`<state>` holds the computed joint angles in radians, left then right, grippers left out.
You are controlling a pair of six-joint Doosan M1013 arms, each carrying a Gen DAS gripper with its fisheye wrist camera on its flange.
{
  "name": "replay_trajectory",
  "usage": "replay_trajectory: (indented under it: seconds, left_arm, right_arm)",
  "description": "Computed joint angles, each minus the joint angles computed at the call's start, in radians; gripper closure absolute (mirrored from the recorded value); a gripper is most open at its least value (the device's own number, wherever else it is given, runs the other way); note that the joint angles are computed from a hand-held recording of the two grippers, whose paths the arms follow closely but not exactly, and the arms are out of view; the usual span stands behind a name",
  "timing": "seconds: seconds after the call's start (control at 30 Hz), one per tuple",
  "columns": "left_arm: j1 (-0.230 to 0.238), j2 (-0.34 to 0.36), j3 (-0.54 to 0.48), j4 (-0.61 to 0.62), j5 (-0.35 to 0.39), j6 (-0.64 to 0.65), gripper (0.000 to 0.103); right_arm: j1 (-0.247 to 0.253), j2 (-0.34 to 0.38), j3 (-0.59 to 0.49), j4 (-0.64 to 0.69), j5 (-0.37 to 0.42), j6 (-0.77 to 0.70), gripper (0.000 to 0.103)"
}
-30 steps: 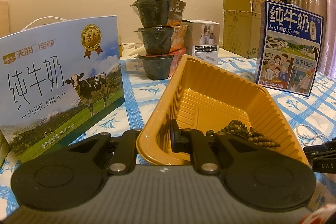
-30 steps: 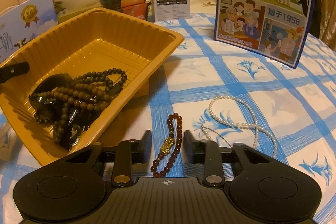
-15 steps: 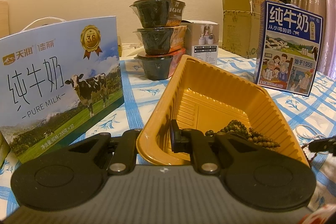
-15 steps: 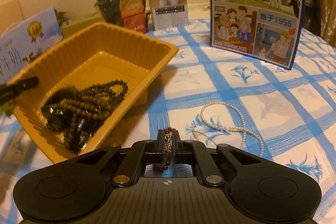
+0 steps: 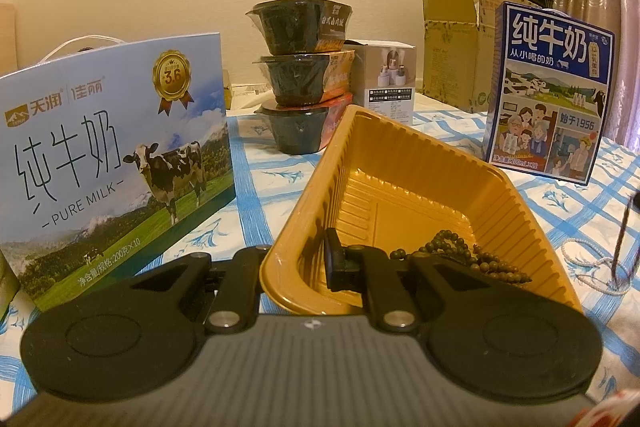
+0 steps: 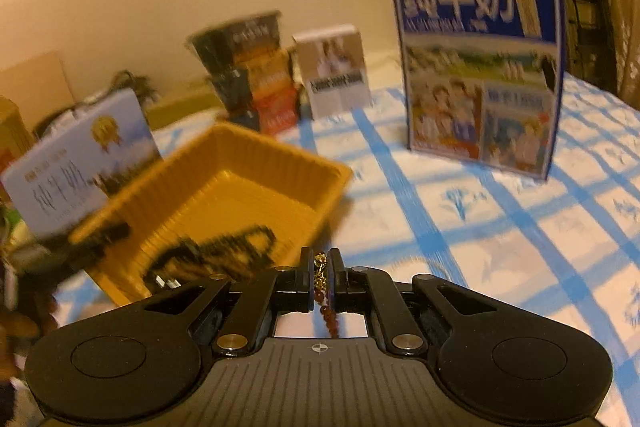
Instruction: Organize jewelry
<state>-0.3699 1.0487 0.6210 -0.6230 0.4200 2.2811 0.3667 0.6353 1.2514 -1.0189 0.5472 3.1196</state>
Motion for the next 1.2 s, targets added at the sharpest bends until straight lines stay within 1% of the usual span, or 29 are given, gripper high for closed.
replay_trajectory:
  seconds: [0.1, 0.2, 0.3, 0.37, 0.47, 0.57, 0.6, 0.67, 0.73, 0.8, 0.87, 0.93, 0.97, 1.0, 1.03, 1.07, 1.1, 1.17, 1.2]
  left_arm:
    - [0.0, 0.0, -0.001, -0.001, 0.001, -0.002, 0.091]
    - [0.001, 0.0, -0.001, -0.012, 0.003, 0.006, 0.091]
    - [0.001, -0.002, 0.001, -0.026, 0.002, 0.018, 0.091]
    - [0.001, -0.003, 0.001, -0.028, 0.004, 0.018, 0.091]
    - [0.001, -0.004, 0.001, -0.035, 0.005, 0.026, 0.091]
    - [0.002, -0.003, -0.002, -0.041, 0.009, 0.032, 0.091]
    - [0.002, -0.003, -0.001, -0.043, 0.009, 0.036, 0.091]
    - [0.002, -0.003, 0.0, -0.046, 0.009, 0.037, 0.091]
    - [0.001, -0.004, 0.001, -0.046, 0.008, 0.036, 0.091]
    - [0.001, -0.004, 0.001, -0.045, 0.008, 0.035, 0.091]
    - [0.001, -0.004, 0.001, -0.045, 0.008, 0.034, 0.091]
    - [0.001, -0.003, -0.002, -0.034, 0.009, 0.023, 0.091]
    - [0.001, -0.003, -0.001, -0.031, 0.009, 0.02, 0.091]
    - [0.002, -0.002, -0.003, -0.031, 0.01, 0.019, 0.091]
    - [0.002, -0.002, -0.003, -0.031, 0.01, 0.019, 0.091]
    - [0.001, -0.002, -0.002, -0.032, 0.009, 0.019, 0.091]
    - [0.002, -0.002, -0.003, -0.032, 0.01, 0.02, 0.091]
    - [0.002, -0.001, -0.004, -0.03, 0.011, 0.016, 0.091]
    - [0.002, -0.001, -0.004, -0.03, 0.01, 0.017, 0.091]
  right_arm:
    - [-0.002, -0.003, -0.019, -0.045, -0.053, 0.034, 0.097]
    - [-0.005, 0.011, -0.057, -0.064, -0.126, 0.049, 0.097]
    - [-0.012, 0.039, -0.111, -0.001, -0.194, -0.006, 0.097]
    - [-0.017, 0.065, -0.153, 0.089, -0.24, -0.081, 0.097]
    - [-0.025, 0.112, -0.222, 0.282, -0.296, -0.24, 0.097]
    - [-0.028, 0.157, -0.284, 0.487, -0.309, -0.411, 0.097]
    - [-0.028, 0.172, -0.304, 0.528, -0.304, -0.441, 0.097]
    - [-0.03, 0.195, -0.338, 0.647, -0.277, -0.55, 0.097]
    - [-0.032, 0.21, -0.351, 0.665, -0.266, -0.541, 0.097]
    - [-0.038, 0.215, -0.356, 0.739, -0.252, -0.594, 0.096]
    - [-0.038, 0.212, -0.347, 0.705, -0.247, -0.557, 0.094]
    - [-0.039, 0.197, -0.318, 0.667, -0.269, -0.533, 0.076]
    - [-0.038, 0.188, -0.301, 0.623, -0.277, -0.492, 0.055]
    - [-0.036, 0.177, -0.278, 0.528, -0.291, -0.399, 0.047]
    - [-0.035, 0.163, -0.251, 0.431, -0.309, -0.302, 0.047]
    - [-0.036, 0.151, -0.231, 0.386, -0.316, -0.257, 0.047]
    - [-0.036, 0.14, -0.214, 0.352, -0.31, -0.222, 0.047]
    - [-0.032, 0.11, -0.163, 0.177, -0.279, -0.047, 0.047]
    - [-0.03, 0.094, -0.134, 0.126, -0.258, -0.002, 0.047]
